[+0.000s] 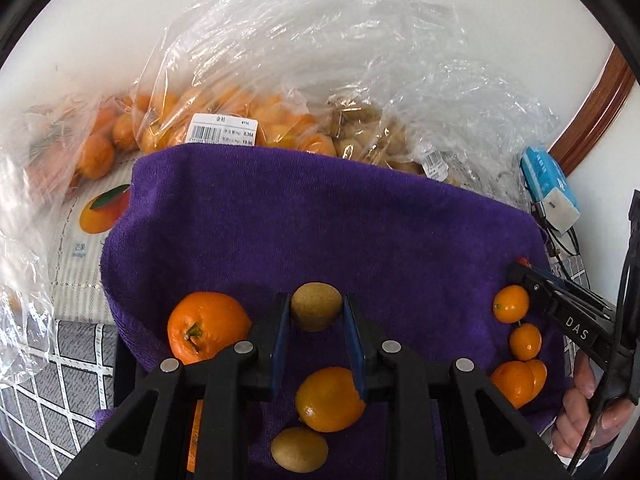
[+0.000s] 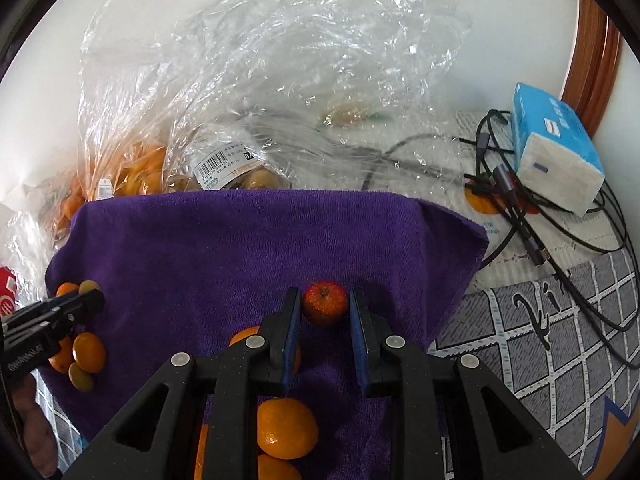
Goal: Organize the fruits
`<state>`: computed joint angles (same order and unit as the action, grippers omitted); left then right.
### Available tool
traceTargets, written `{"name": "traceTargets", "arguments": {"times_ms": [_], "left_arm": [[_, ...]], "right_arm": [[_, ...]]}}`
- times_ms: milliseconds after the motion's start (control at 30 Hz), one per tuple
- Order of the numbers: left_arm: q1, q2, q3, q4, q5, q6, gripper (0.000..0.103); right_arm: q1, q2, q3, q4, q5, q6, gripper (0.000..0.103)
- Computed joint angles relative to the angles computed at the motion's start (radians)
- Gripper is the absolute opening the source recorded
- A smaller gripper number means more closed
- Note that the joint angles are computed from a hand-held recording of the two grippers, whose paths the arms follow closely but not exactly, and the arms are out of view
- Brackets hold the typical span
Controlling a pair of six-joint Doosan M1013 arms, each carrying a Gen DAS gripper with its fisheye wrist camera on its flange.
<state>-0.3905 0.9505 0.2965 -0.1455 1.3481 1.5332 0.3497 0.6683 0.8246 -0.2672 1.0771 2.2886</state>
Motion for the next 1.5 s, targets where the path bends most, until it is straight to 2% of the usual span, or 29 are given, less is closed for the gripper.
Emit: {"name": "traceTargets", "arguments": {"times_ms": [67, 133, 167, 200, 267, 333, 400, 533, 667, 733, 800, 967, 1033, 1167, 1233, 1300, 1433, 1500], "left_arm": [[-0.003, -0.012, 0.027, 0.01, -0.019, -0.014, 0.025], [-0.006, -0.029, 0.06, 0.022, -0.041, -0.02, 0.025], [-0.007, -0.038, 0.076, 0.026, -0.054, -0.012, 0.025], [-0.009, -0.048, 0.091, 0.036, -0.065, -0.009, 0.028], [-0.013, -0.079, 0.138, 0.057, -0.099, -0.012, 0.036], [-0.013, -0.116, 0.197, 0.063, -0.148, -0.015, 0.047], [-0.01, -0.163, 0.271, 0.067, -0.206, -0.017, 0.05], [-0.012, -0.269, 0.438, 0.088, -0.315, -0.021, 0.059], [-0.008, -0.352, 0.56, 0.094, -0.385, -0.032, 0.063], [-0.008, -0.392, 0.614, 0.098, -0.414, -0.03, 0.064], [-0.01, -0.439, 0.678, 0.115, -0.455, -0.028, 0.064], [-0.012, -0.543, 0.812, 0.151, -0.542, -0.06, 0.069], [-0.012, -0.58, 0.863, 0.154, -0.575, -0.066, 0.075], [-0.019, -0.638, 0.944, 0.17, -0.628, -0.071, 0.077], [-0.021, -0.667, 0.984, 0.173, -0.661, -0.075, 0.083], [-0.023, -0.69, 1.019, 0.177, -0.687, -0.084, 0.088], [-0.027, -0.728, 1.077, 0.179, -0.729, -0.084, 0.092], [-0.032, -0.746, 1.107, 0.196, -0.756, -0.096, 0.094]], "right_arm": [[0.002, 0.001, -0.001, -0.008, 0.003, 0.001, 0.025], [0.006, 0.001, -0.003, -0.02, 0.008, 0.007, 0.031], [0.009, -0.004, 0.001, -0.025, 0.003, 0.012, 0.039], [0.011, -0.012, 0.012, -0.023, -0.009, 0.014, 0.047], [0.018, -0.03, 0.031, -0.024, -0.025, 0.022, 0.054], [0.03, -0.047, 0.046, -0.051, -0.027, 0.036, 0.058], [0.041, -0.06, 0.057, -0.077, -0.025, 0.047, 0.063], [0.066, -0.109, 0.109, -0.105, -0.033, 0.079, 0.064], [0.101, -0.155, 0.156, -0.163, -0.019, 0.121, 0.064], [0.125, -0.181, 0.182, -0.211, -0.005, 0.169, 0.067], [0.143, -0.209, 0.212, -0.239, -0.008, 0.202, 0.075], [0.193, -0.268, 0.273, -0.34, 0.016, 0.279, 0.081], [0.208, -0.294, 0.302, -0.342, 0.015, 0.284, 0.081], [0.244, -0.339, 0.364, -0.388, 0.017, 0.338, 0.081], [0.259, -0.356, 0.39, -0.405, 0.015, 0.357, 0.082], [0.281, -0.376, 0.424, -0.448, 0.016, 0.398, 0.091], [0.31, -0.41, 0.482, -0.494, -0.009, 0.469, 0.096], [0.325, -0.419, 0.5, -0.522, 0.004, 0.5, 0.101]]}}
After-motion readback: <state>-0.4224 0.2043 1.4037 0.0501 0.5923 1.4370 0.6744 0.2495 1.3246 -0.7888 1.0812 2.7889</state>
